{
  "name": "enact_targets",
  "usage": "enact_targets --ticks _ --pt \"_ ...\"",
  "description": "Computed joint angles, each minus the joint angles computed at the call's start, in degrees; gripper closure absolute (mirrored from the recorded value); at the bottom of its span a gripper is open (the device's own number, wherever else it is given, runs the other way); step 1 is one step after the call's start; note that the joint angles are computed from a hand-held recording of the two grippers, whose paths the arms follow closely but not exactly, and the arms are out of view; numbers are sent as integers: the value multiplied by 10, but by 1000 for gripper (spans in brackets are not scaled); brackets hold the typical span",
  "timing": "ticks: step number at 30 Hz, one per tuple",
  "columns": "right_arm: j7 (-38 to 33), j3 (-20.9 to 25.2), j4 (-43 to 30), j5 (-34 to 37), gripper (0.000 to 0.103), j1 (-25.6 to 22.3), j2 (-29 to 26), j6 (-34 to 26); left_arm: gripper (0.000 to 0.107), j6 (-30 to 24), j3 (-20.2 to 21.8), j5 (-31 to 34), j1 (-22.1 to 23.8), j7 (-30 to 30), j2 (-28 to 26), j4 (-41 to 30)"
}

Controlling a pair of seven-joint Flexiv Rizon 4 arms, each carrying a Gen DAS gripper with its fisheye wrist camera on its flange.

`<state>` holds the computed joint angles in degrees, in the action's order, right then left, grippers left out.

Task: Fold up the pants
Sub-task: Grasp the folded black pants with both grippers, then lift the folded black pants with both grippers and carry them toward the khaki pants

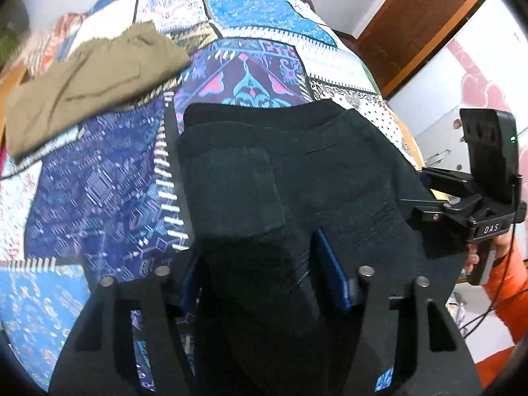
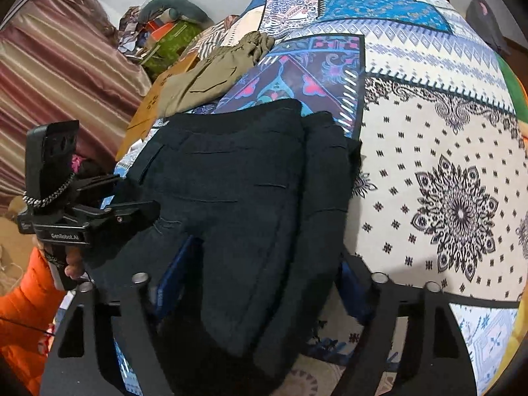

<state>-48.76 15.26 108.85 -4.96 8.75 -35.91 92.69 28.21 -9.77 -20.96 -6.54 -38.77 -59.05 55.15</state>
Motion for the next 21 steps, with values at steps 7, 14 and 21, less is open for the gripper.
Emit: enact_targets --ticks 7,14,21 --pt "26 -98 23 -18 67 85 28 15 76 90 -14 -8 4 32 38 64" --pt "59 -223 53 -44 74 193 58 42 79 186 -45 -46 21 94 92 149" --pt "60 -345 48 -46 76 291 62 68 79 236 -71 -101 37 133 118 168"
